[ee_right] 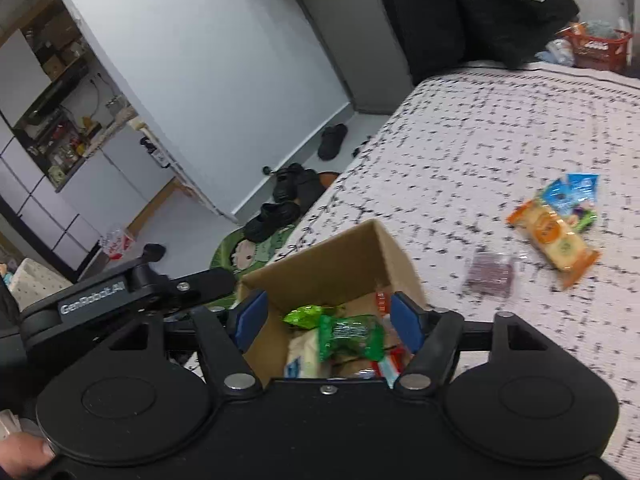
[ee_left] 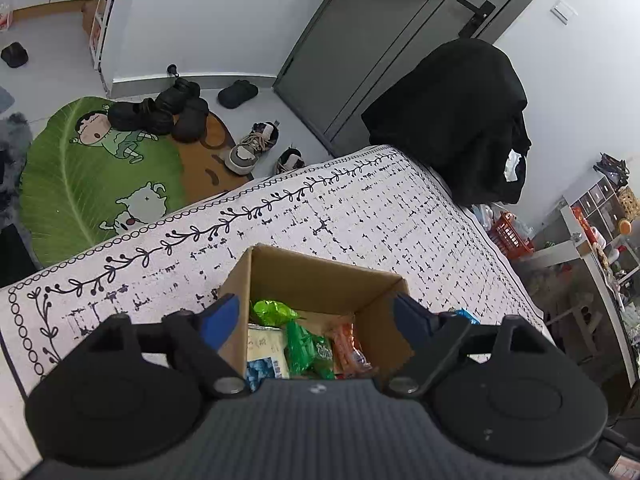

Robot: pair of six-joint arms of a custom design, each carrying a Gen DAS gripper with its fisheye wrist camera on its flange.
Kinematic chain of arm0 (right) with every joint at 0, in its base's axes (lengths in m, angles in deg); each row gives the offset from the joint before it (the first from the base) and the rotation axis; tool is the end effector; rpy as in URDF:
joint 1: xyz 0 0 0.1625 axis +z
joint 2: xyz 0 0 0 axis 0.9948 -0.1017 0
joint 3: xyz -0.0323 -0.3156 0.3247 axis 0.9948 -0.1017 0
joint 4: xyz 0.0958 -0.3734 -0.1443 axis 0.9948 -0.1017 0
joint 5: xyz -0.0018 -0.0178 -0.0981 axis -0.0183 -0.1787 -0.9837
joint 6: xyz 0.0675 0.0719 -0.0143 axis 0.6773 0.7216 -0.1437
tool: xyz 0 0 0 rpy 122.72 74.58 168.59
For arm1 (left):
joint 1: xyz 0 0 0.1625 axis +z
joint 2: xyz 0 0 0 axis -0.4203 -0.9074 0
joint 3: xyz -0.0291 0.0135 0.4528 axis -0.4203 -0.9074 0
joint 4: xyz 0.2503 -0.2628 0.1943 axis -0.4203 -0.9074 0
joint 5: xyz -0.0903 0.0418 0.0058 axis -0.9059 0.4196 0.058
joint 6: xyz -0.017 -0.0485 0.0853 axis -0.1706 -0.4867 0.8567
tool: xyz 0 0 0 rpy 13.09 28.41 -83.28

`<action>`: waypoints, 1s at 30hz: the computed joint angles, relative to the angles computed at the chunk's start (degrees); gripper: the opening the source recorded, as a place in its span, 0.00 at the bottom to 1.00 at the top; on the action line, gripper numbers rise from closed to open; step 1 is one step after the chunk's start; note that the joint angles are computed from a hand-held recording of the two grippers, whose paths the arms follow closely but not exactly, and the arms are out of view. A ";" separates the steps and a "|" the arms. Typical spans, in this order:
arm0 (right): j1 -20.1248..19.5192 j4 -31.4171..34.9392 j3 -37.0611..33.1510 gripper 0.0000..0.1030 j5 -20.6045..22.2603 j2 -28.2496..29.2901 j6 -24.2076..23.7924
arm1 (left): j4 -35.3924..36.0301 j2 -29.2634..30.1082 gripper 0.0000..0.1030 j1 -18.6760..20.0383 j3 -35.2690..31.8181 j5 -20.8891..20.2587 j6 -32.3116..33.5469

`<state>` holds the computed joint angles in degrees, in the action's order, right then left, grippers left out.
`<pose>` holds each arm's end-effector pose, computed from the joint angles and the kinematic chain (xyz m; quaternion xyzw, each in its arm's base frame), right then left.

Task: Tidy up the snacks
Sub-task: 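Open both tools to drop the green snacks into the box, then withdraw both tools from the box toward the remaining snacks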

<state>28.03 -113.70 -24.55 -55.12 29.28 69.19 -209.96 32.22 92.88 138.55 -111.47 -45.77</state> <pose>0.4411 -0.8109 0.0832 0.1568 -0.9431 0.2733 0.1058 -0.1043 -0.7771 0.4001 -0.0755 0.8866 -0.4233 0.1704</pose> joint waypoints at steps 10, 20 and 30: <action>0.17 -4.74 7.01 0.90 -4.85 -4.66 0.20 | 2.51 -1.29 0.92 -1.84 1.85 0.28 -1.09; -0.15 -6.92 12.15 1.00 -6.83 -9.12 -0.72 | -0.49 -2.51 1.00 -5.17 5.98 2.58 -1.16; -1.26 -8.81 18.60 1.00 -6.65 -14.93 -0.56 | -0.29 -4.33 1.00 -9.12 10.57 6.64 -3.98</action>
